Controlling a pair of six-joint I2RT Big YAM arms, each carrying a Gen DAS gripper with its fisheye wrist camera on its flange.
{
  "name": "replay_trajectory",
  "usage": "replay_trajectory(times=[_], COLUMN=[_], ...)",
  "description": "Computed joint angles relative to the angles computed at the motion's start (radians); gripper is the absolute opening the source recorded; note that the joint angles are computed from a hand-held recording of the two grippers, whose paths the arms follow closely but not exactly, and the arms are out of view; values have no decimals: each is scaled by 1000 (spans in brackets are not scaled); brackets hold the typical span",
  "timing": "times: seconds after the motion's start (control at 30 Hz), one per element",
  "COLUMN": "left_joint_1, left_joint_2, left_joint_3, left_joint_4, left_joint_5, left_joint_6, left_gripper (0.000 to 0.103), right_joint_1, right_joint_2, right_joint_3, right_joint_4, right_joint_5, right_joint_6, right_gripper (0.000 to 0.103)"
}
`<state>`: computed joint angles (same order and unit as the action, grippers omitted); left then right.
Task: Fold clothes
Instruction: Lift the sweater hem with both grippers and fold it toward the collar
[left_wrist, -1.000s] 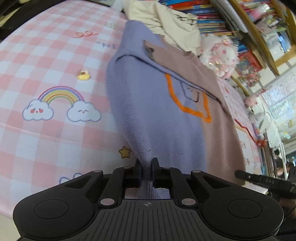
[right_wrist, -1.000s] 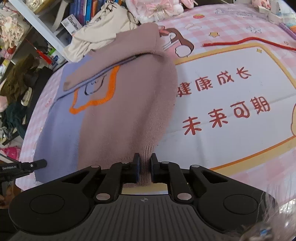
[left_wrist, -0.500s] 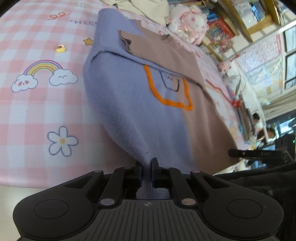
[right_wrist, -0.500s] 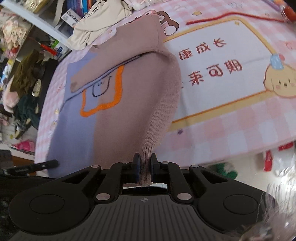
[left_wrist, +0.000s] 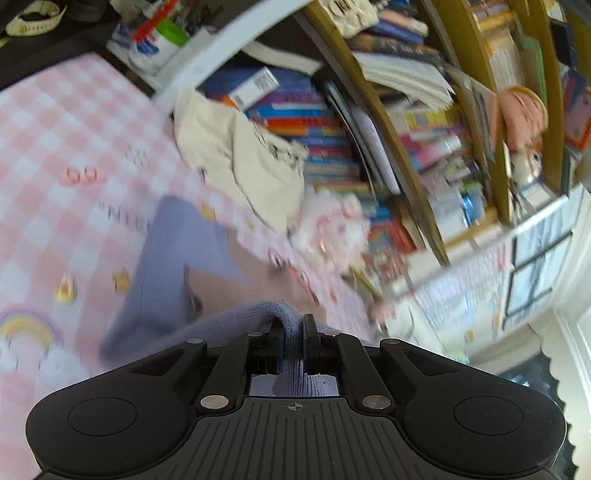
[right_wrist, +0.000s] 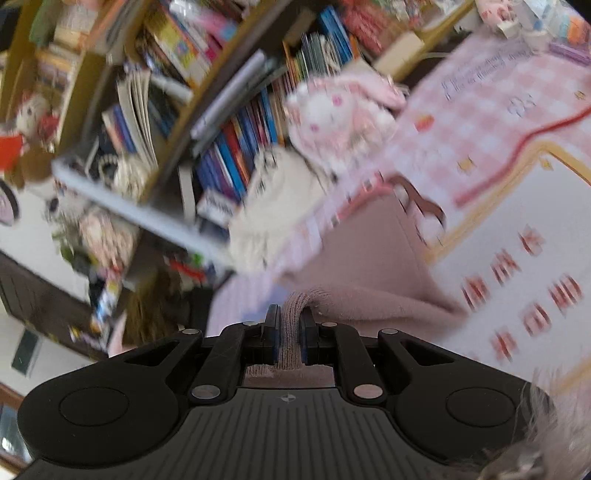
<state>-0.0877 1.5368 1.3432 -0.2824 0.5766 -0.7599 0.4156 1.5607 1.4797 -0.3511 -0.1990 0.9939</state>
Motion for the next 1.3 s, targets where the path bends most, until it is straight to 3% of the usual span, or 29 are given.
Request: replay_trajectory(times=[0.1,0.2,0.43,0.53,0.6,0.63,0.67,0.73,0.8,0.83,0.9,1.0,1.13,1.17,1.23,1.27,1.3], left_joint_1=[-11,-15,-27,-30,-23,-18,-12,-5,-5,-10,-18,-40,-106,-122,-138,-135,-118], left_joint_2=[76,162,330,391,435,451,452,414,354,325,286,258,277,291,313,322,329], left_joint_3=[94,215,440,524,580,598,596,549,475,440,394,347,344,353,366,377,393], left_joint_4=[-46,-145,-362,-448,-506,-523,-516,-461,-386,-357,-323,-299,-305,-310,-312,-324,-349], left_joint_5=[-37,-61,-121,-157,-142,-130,-126,-165,-245,-304,-370,-387,-517,-564,-648,-661,-621], left_joint_6=[19,55,163,188,168,156,146,157,213,260,369,537,784,838,904,898,824], left_gripper=[7,8,8,14,20,21,24,38,72,73,73,73,73,73,44,16,14], right_joint_1=[-9,-21,-31,-33,-34,-31,-29,-27,-27,-26,-24,-7,15,16,14,11,7], right_joint_2=[80,147,327,398,448,460,470,458,444,441,437,459,515,530,549,550,537], right_joint_3=[86,151,372,469,542,560,575,560,539,536,532,558,623,642,669,673,656], right_joint_4=[-6,-19,-169,-248,-327,-348,-366,-362,-352,-359,-375,-424,-489,-505,-527,-530,-514], right_joint_5=[29,54,89,99,113,139,168,212,254,261,271,301,367,371,367,358,351], right_joint_6=[-3,15,-32,-59,-81,-100,-119,-187,-256,-304,-404,-562,-663,-666,-653,-637,-605], right_gripper=[10,10,10,11,19,33,43,44,44,44,44,44,42,31,9,8,8])
